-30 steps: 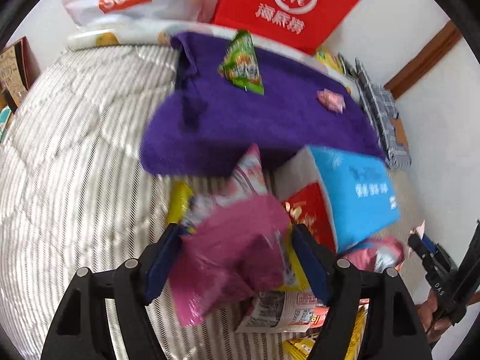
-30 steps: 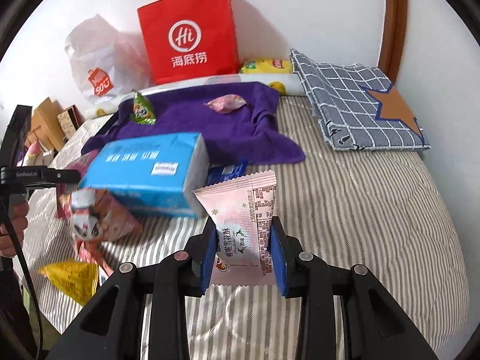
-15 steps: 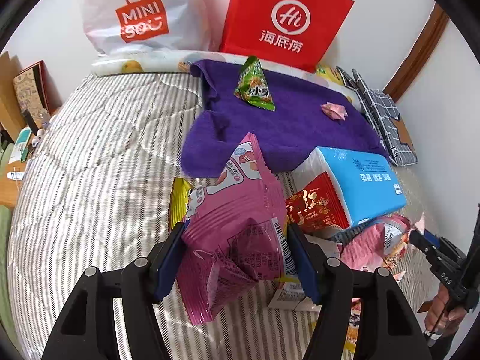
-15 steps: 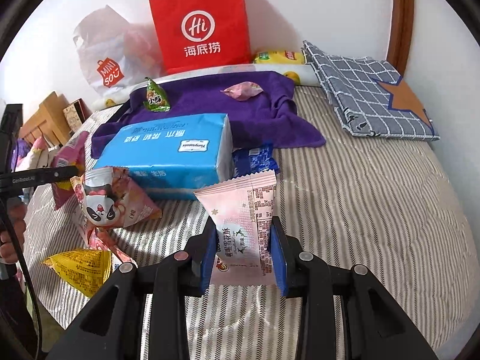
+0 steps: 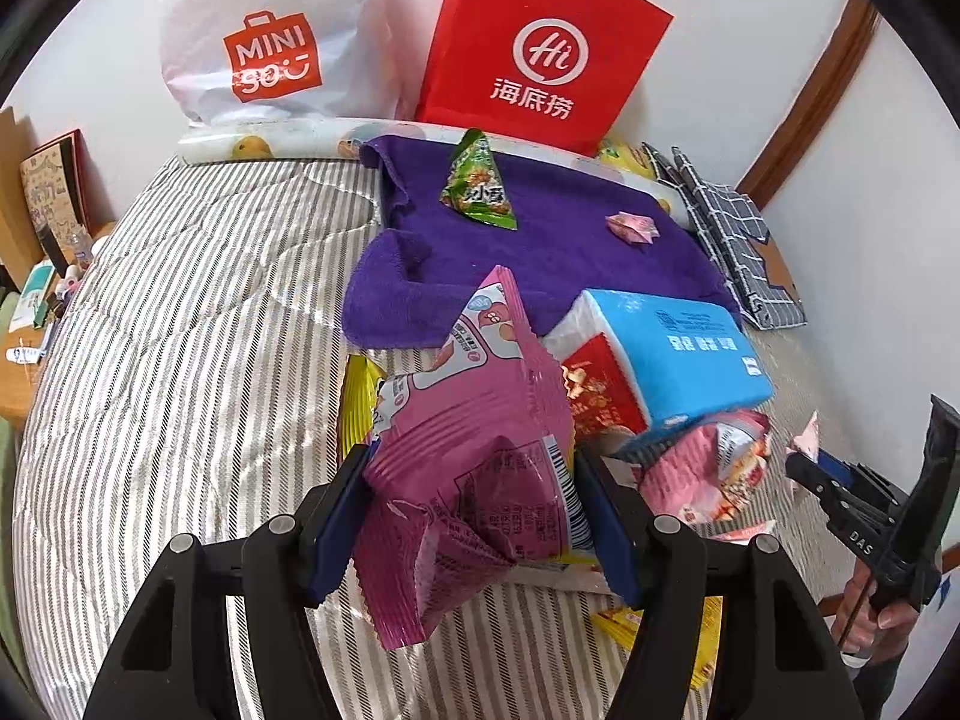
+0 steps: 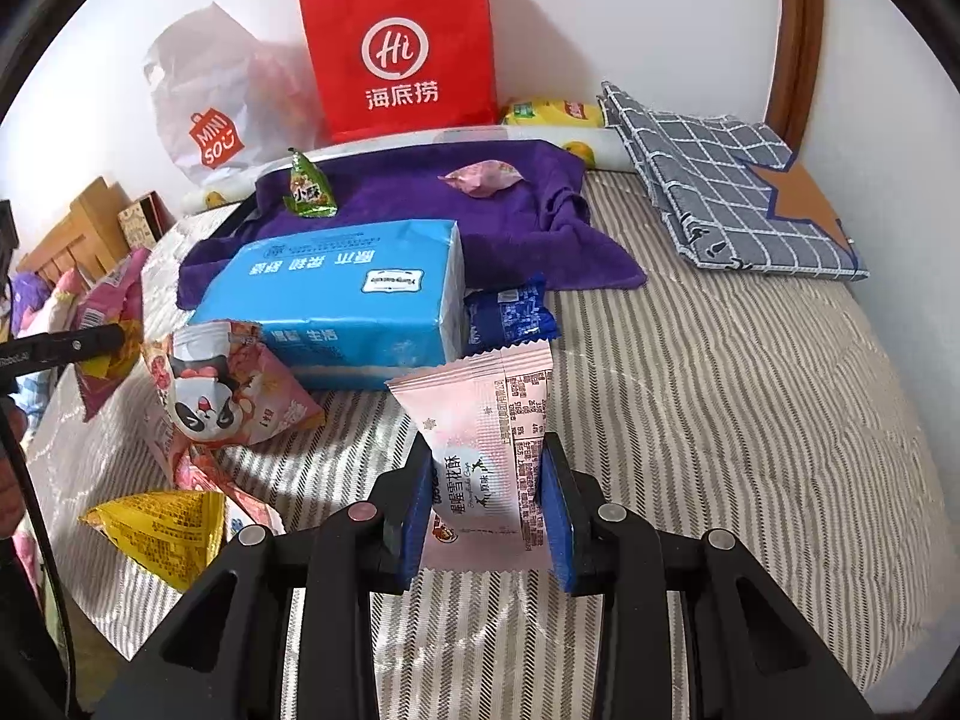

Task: Organize snacks
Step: 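Lift the pink snack bag and white-pink wrapper off the pile with both tools, then carry the pink bag and white-pink wrapper over the purple towel with both tools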

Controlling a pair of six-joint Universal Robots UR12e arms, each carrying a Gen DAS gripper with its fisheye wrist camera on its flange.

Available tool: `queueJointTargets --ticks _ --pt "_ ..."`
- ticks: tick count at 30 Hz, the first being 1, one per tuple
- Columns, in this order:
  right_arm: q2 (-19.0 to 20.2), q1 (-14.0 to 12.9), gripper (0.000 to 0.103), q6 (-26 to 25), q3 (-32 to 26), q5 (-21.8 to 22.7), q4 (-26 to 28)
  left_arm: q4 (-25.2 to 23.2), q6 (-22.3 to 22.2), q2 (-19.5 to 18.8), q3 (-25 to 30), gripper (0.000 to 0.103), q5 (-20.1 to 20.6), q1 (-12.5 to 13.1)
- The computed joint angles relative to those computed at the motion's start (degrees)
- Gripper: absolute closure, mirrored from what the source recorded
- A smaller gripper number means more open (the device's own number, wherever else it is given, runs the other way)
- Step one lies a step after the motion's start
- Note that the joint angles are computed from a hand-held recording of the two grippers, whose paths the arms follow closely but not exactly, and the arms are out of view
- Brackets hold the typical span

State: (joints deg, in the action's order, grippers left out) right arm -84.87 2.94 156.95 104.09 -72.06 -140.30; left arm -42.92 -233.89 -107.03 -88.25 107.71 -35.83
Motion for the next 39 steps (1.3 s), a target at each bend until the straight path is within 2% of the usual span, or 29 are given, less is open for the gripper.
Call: queueJointTargets --ticks 4,14,26,39 --pt "-0.37 -0.37 0.069 0.62 0.24 0.84 0.35 0.41 0.14 -0.08 0.29 0.038 0.68 -0.66" --pt "-2.47 -0.89 0.069 2.32 1.28 2.22 -3.92 1.6 1.1 -0.28 1.42 0.038 2.78 -2.21" --pt "-3.95 -1.15 0.069 4.75 1.23 2.75 -6.45 3.95 3.57 -0.4 2.82 0.038 4.73 -3.72" --pt "-3.65 -1.01 0.069 7.62 -0.8 3.69 -8.68 5.85 6.9 -1.84 6.08 0.038 5.93 -3.92"
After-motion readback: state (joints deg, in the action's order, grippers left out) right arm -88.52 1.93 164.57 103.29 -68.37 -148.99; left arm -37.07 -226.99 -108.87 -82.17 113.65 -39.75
